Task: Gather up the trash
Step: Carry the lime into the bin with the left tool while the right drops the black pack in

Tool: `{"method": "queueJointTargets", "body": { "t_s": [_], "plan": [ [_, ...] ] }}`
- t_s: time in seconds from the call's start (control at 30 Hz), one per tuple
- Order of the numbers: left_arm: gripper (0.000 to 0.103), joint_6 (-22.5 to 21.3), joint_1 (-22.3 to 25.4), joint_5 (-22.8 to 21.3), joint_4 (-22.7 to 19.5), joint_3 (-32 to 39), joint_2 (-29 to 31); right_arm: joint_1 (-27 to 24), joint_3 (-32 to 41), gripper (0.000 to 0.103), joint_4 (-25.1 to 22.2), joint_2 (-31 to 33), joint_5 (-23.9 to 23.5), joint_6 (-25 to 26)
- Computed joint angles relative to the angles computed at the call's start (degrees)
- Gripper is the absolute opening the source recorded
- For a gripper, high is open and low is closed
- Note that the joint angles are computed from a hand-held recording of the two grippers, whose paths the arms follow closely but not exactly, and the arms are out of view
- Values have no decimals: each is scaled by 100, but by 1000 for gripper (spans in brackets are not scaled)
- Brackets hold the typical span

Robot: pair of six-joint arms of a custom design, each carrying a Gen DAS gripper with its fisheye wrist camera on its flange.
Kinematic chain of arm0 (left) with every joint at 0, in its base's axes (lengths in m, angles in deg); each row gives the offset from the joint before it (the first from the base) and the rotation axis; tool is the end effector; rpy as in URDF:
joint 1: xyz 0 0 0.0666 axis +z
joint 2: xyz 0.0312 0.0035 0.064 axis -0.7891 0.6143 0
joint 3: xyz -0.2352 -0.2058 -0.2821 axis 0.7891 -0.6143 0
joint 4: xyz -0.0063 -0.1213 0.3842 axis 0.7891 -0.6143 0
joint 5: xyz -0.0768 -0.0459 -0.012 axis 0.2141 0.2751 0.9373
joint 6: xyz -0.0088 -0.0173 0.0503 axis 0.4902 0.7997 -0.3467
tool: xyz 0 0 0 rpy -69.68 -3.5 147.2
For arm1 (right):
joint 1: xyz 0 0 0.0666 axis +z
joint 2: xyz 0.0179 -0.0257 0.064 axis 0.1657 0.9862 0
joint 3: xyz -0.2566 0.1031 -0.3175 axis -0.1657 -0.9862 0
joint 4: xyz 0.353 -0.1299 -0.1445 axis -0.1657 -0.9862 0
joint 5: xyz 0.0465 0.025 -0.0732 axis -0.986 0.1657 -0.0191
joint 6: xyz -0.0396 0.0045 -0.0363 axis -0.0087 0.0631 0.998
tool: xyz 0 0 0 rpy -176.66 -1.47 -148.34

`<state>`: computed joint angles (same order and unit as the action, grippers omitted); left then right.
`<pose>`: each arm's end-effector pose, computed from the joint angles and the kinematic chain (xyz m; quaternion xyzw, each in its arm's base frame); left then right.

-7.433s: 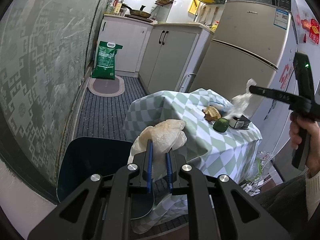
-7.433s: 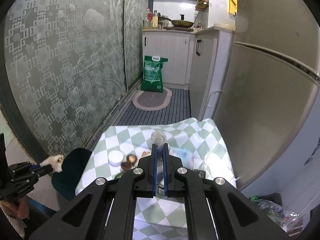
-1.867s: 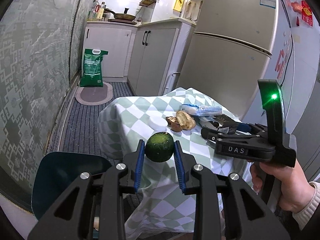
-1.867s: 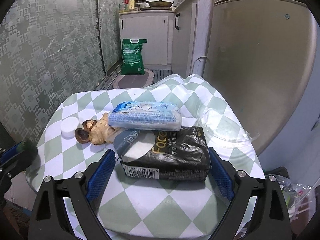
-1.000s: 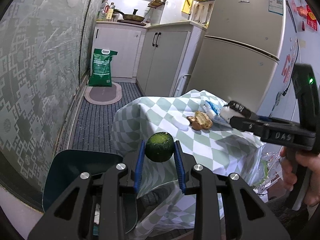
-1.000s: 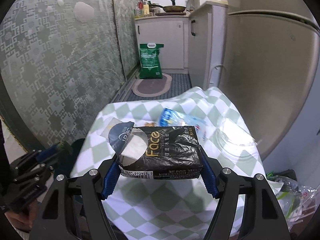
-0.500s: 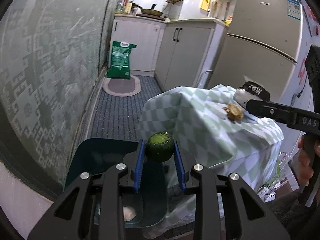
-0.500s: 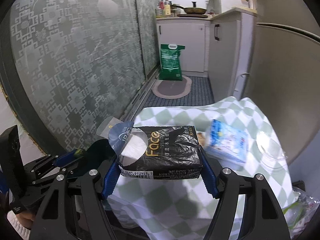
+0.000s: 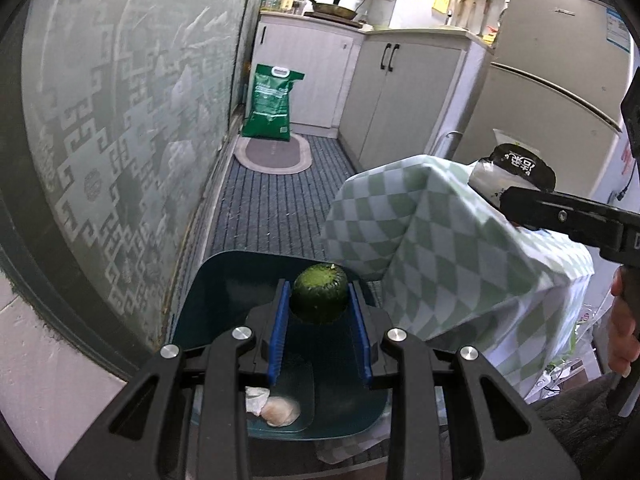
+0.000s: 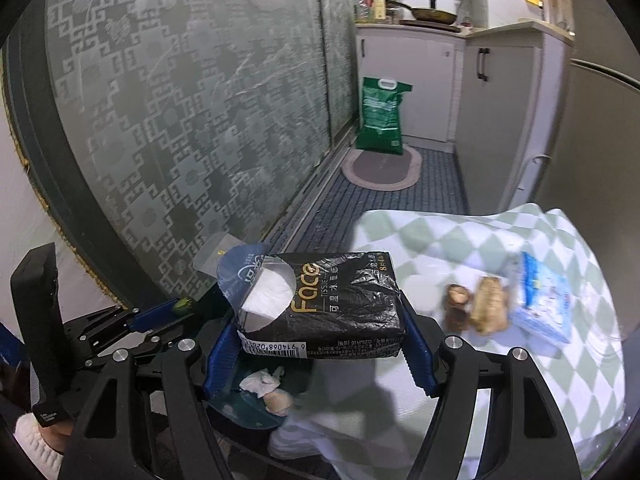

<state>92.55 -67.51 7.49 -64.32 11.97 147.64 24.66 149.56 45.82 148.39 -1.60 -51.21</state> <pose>0.5303 -0.1552 0.2574 0.1382 0.8922 -0.1754 0.3926 0.5212 0.1392 0.3323 -0.0346 0.9125 0.0737 0.4009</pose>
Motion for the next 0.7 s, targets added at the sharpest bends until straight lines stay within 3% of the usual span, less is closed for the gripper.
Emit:
{"method": "queueJointTargets", "body": {
  "t_s": [0.53, 0.57, 0.6, 0.7],
  "plan": [
    [32, -176, 211, -106, -177, 43, 165, 306, 705, 72, -331, 794, -460, -157],
    [33, -165, 224, -118, -166, 31, 160, 319, 732, 72, -339, 823, -464, -158],
    [43, -147, 238, -129, -149, 19, 150, 336, 767, 72, -355, 860, -476, -159],
    [43, -117, 286, -70, -73, -38, 105, 373, 847, 71, -392, 939, -479, -158]
  ]
}}
